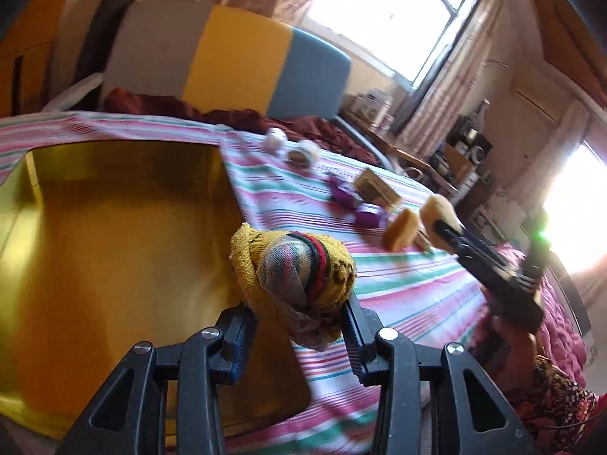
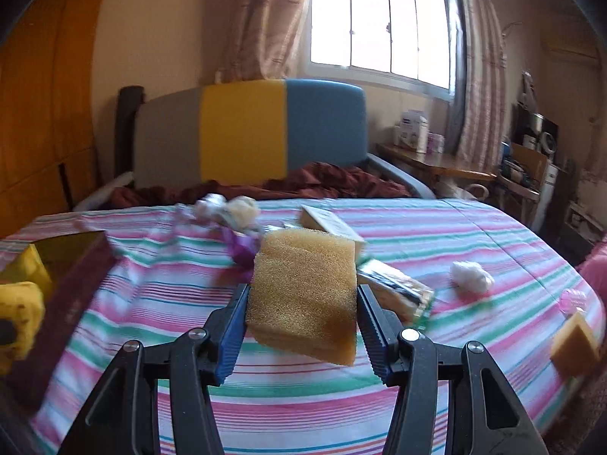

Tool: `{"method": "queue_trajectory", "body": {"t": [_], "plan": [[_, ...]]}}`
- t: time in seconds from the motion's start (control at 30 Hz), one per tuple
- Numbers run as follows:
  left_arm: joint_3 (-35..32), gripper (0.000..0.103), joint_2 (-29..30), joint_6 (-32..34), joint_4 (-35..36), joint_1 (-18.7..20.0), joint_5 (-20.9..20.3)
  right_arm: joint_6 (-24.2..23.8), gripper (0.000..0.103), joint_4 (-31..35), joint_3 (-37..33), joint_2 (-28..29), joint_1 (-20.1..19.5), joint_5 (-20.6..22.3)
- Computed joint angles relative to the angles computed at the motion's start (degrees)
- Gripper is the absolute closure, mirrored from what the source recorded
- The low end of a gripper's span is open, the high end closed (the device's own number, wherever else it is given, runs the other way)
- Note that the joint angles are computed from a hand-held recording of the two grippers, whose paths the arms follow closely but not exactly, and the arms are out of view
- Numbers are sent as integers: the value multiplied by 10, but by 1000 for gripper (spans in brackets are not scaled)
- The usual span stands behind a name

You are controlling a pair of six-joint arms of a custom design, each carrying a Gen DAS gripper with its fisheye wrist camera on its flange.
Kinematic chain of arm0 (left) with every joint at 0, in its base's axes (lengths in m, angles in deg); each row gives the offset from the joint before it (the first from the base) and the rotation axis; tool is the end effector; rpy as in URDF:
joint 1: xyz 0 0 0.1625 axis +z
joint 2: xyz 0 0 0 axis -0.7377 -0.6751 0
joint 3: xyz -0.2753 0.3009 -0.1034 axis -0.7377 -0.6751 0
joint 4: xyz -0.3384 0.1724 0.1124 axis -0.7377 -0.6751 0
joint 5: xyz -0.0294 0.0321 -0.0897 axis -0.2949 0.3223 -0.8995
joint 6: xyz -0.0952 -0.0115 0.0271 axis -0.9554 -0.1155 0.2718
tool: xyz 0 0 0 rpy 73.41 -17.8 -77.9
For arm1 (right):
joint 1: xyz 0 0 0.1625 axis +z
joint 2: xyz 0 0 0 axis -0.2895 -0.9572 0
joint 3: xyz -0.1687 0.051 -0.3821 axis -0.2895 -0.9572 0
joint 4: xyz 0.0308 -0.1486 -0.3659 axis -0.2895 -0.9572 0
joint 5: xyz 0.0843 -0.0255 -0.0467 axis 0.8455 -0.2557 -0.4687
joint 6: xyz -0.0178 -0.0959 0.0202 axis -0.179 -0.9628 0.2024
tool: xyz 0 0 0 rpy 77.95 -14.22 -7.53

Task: Organize objects
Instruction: 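Carry the plush toy and sponge toward the gold tray with both grippers, then release the plush toy with the left gripper while the right gripper drops the sponge into the tray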

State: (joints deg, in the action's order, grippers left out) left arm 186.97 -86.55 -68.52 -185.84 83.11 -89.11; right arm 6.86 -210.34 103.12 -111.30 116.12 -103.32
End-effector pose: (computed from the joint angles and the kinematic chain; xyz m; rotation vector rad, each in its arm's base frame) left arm -0.1256 -0.3313 0.1577 0.4107 2.6621 -1.0181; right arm 0.1512 -0.3743 0.1488 0.5898 -2.0759 1.2142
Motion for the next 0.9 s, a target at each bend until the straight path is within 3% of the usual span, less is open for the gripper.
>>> {"method": "queue_trajectory", "body": {"t": [0.23, 0.53, 0.9], "plan": [[16, 62, -123, -55, 145, 19, 69, 31, 47, 105, -2, 5, 69, 32], [-8, 62, -251, -120, 344, 77, 106, 83, 47, 256, -25, 25, 145, 88], [-19, 62, -322, -176, 479, 90, 122, 103, 47, 340, -84, 87, 197, 93]]}}
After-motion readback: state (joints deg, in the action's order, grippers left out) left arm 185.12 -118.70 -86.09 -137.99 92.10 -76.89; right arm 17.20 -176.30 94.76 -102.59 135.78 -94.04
